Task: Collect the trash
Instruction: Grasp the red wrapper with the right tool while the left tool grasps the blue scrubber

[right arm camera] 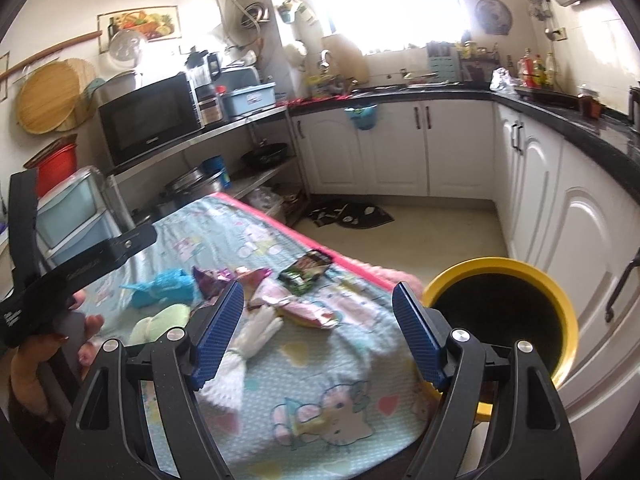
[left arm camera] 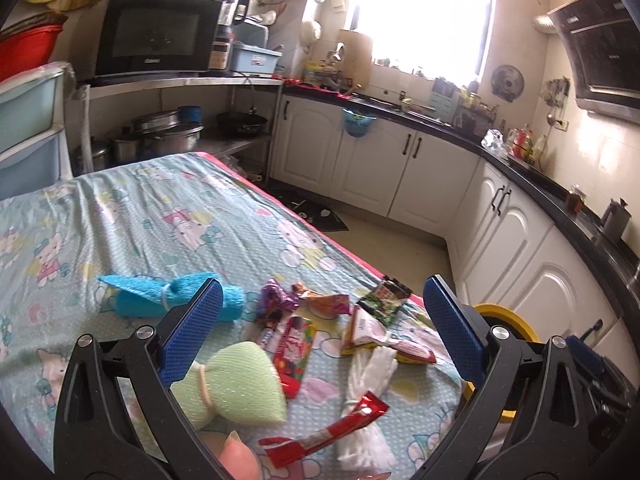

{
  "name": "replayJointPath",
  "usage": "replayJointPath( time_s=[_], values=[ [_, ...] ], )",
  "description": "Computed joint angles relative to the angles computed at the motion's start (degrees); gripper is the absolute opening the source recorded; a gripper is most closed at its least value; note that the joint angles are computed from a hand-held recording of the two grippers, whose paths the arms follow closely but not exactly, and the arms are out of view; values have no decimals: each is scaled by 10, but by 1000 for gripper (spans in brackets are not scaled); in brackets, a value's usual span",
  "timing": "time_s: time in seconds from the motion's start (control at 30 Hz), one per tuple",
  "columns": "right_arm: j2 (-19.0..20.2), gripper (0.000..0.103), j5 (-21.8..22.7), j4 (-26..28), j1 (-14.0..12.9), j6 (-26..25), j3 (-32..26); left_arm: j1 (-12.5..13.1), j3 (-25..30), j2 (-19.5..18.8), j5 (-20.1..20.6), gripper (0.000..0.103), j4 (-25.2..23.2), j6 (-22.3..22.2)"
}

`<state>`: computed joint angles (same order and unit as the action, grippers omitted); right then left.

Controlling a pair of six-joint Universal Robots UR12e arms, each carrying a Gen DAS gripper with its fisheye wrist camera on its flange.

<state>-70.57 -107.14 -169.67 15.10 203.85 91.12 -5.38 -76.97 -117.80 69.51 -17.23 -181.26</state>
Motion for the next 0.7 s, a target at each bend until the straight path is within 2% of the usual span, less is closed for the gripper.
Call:
replayJointPath(
  time_s=[0.47,0.7],
  values=[
    [36,74,67,47,10,-22,-48,23,21,-18,36,92,-14,-49],
    [56,74,90,76,13,-39,-73,39,42,-36,53,92,-58,-90]
  ],
)
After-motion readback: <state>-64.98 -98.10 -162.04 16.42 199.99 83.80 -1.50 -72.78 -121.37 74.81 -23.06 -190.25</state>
